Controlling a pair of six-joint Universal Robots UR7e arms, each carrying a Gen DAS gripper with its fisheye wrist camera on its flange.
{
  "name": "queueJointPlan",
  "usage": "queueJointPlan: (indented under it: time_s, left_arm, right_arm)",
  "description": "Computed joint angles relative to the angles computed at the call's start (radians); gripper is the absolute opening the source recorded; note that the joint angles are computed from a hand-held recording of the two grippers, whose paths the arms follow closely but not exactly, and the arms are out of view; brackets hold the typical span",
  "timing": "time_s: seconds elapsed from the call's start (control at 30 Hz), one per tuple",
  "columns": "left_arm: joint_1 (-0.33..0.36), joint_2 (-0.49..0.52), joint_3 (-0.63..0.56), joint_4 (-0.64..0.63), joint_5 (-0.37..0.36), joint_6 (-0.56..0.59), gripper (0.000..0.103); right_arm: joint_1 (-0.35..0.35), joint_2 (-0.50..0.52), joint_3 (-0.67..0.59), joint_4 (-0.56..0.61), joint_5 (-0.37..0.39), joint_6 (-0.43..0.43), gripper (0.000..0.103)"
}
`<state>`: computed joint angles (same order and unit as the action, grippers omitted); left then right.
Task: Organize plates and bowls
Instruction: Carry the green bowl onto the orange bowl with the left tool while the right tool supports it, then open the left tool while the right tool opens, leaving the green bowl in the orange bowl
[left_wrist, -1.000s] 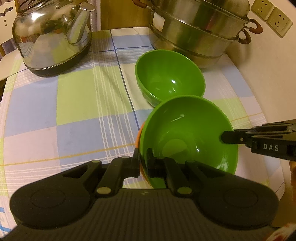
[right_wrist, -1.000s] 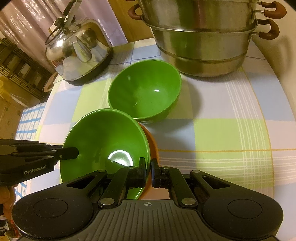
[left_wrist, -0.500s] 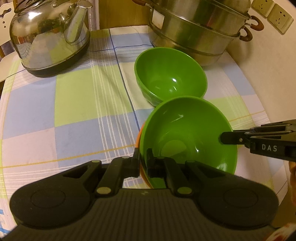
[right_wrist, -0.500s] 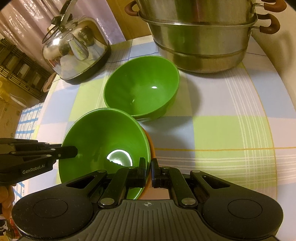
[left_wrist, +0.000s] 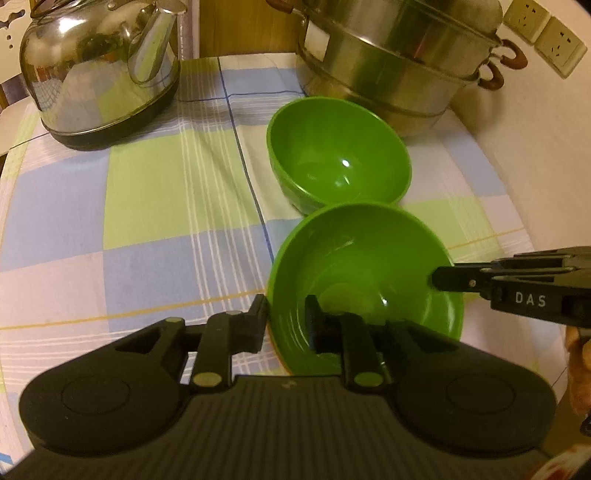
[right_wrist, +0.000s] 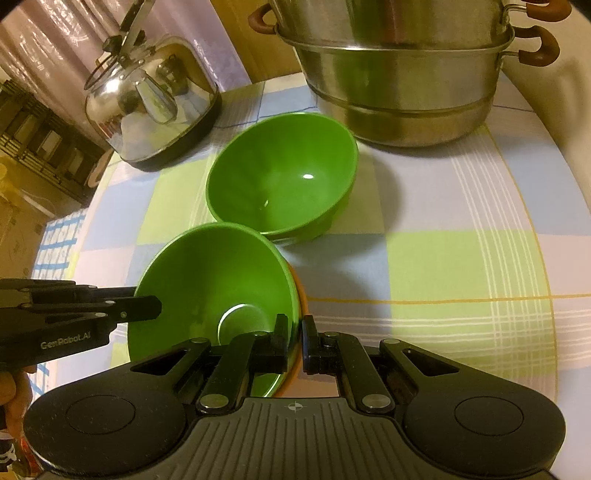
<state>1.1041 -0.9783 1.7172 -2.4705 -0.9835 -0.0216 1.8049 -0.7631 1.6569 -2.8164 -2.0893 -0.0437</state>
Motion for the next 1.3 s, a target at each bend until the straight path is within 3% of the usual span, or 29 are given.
queueJointPlan:
  time_s: [0.43,0.53,0.6,0.67,0.7,0.97,1.07,1.3]
  left_arm:
    - [-0.005,-0.025,0.017,-0.042,-0.006,0.011,0.019]
    - [-0.004,-0.030,0.016,-0.042,-0.012,0.008,0.021]
    - [-0.004,-0.034,0.015,-0.041,-0.021,0.008,0.024]
    - [-0.005,-0.035,0.012,-0.046,-0.022,0.011,0.033]
    - [-0.005,-0.035,0.010,-0.049,-0.021,0.011,0.035]
    - [0.010,-0.032,-0.023,-0.073,-0.074,-0.015,0.082]
    - [0.020,-0.023,-0.044,-0.084,-0.101,-0.030,0.089]
    - [0.054,0.013,-0.121,-0.078,-0.166,-0.075,0.091]
  right_arm:
    - [-0.002,-0.026,0.027,-0.058,0.022,0.018,0.008]
    - [-0.002,-0.034,0.037,-0.068,0.022,0.024,0.013]
    - [-0.001,-0.038,0.044,-0.085,0.020,0.024,0.026]
    - [0.000,-0.044,0.051,-0.106,0.020,0.023,0.053]
    - [0.000,-0.047,0.053,-0.113,0.023,0.023,0.055]
    - [-0.003,-0.066,0.050,-0.120,0.037,0.030,0.060]
    - [-0.005,-0.065,0.042,-0.128,0.040,0.034,0.061]
    - [-0.013,-0.058,0.003,-0.109,0.038,0.036,0.062]
